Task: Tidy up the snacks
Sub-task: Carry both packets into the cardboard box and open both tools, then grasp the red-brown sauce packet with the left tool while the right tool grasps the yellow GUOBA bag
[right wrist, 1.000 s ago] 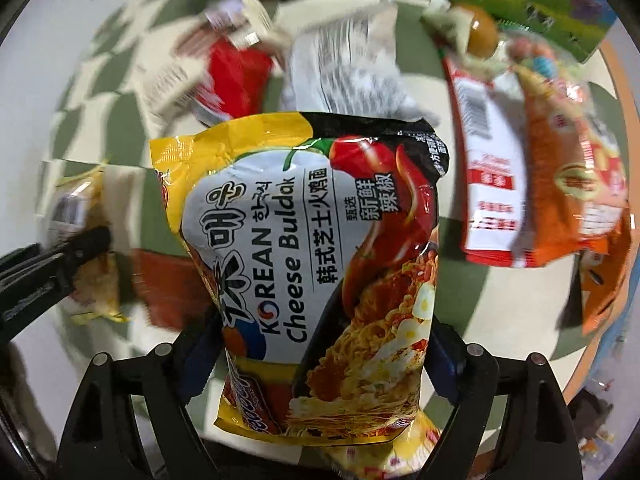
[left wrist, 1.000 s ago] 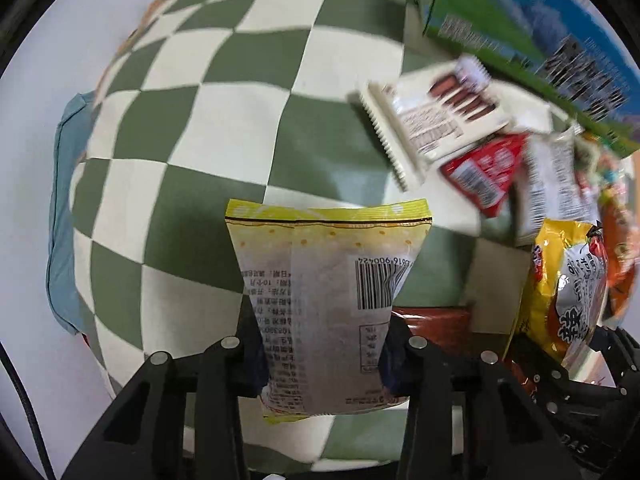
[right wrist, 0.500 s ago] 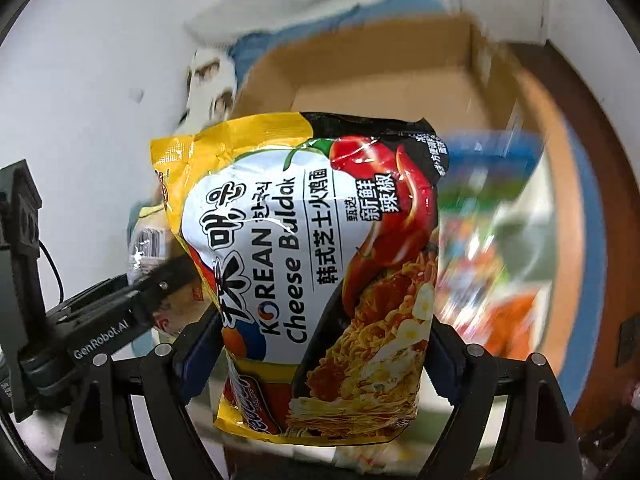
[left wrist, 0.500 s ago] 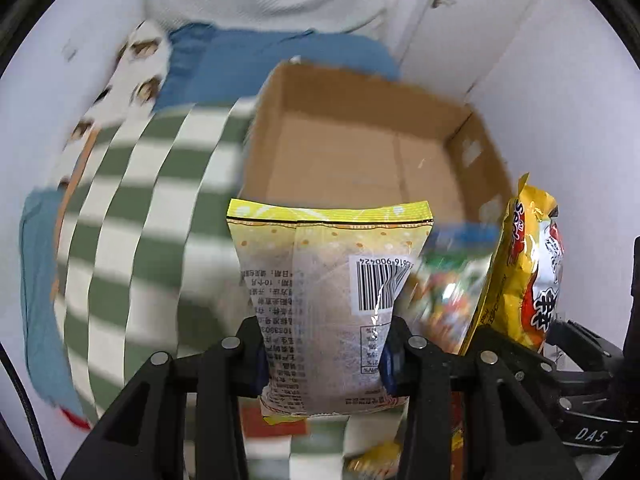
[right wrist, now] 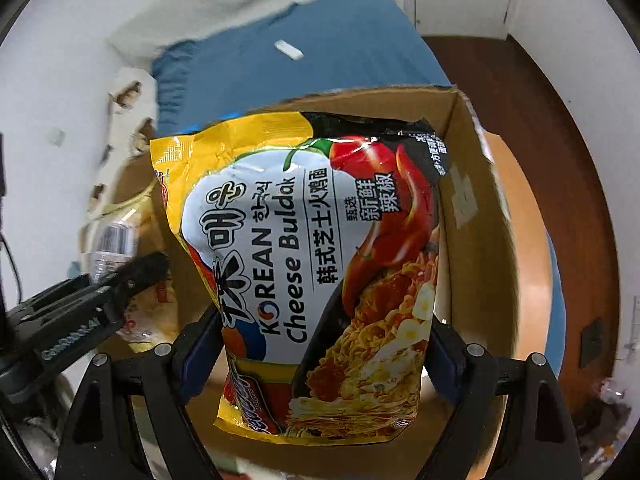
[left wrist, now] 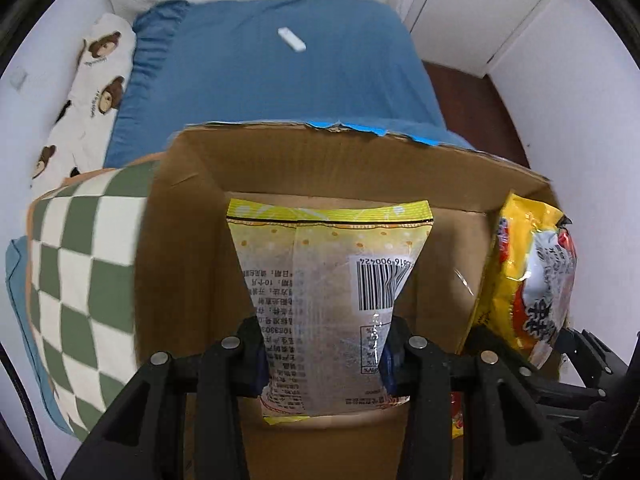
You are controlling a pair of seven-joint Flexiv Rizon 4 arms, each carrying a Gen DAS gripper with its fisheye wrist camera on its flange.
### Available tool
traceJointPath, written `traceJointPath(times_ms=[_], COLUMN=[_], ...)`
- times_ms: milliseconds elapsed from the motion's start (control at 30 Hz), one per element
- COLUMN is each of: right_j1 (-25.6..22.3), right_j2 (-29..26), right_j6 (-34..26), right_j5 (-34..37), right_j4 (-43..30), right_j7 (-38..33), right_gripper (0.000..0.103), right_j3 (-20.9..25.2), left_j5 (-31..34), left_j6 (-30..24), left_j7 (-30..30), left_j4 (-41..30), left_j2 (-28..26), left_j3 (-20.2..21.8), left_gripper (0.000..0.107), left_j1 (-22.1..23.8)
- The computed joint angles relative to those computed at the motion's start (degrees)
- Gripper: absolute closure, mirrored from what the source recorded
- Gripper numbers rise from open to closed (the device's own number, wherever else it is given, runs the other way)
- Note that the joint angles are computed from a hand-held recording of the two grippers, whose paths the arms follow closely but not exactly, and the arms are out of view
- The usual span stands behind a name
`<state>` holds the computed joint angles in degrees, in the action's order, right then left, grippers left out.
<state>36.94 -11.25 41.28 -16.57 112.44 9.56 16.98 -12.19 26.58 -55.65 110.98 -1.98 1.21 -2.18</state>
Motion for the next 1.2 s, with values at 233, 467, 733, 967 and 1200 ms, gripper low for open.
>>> traceJointPath(times_ms=[233,467,733,967,1200], right_j1=[-3.4,-6.8,-5.8,-3.0,0.1], right_j2=[-5.6,-8.0,-1.9,1.9,4.4], right_j6=[2.3,8.5,7.0,2.3,-2.7], right_j5=[6.1,11.4,10.7,8.1,1.3], right_j4=[-0.9,1.0,4.5,4.0,3.4], right_j7=[-8.5,-16.7,-15.7,-12.8,-5.4], right_gripper=[0.014,0.005,0.005,0.005,0.005], right_j3=[-1.3,-1.4,-0.7,0.8,1.6], left_j5=[5.3,3.2,3.3,2.0,-1.4], left_j6=[2.3,2.2,3.4,8.3,14.0], left_j7=[-6.2,-6.5,-6.9,-6.5,-2.2], left_j4=[-2.4,-3.6,-2.0,3.1,9.5], left_j2=[-5.9,-8.5,-6.0,0.4,8.5], left_j3=[-1.7,-1.6,-1.1,0.3,1.8], left_gripper=[0.069,0.007,0.007,0.007,0.007], left_j1=[-2.2,-2.0,-2.1,-1.3,-1.0])
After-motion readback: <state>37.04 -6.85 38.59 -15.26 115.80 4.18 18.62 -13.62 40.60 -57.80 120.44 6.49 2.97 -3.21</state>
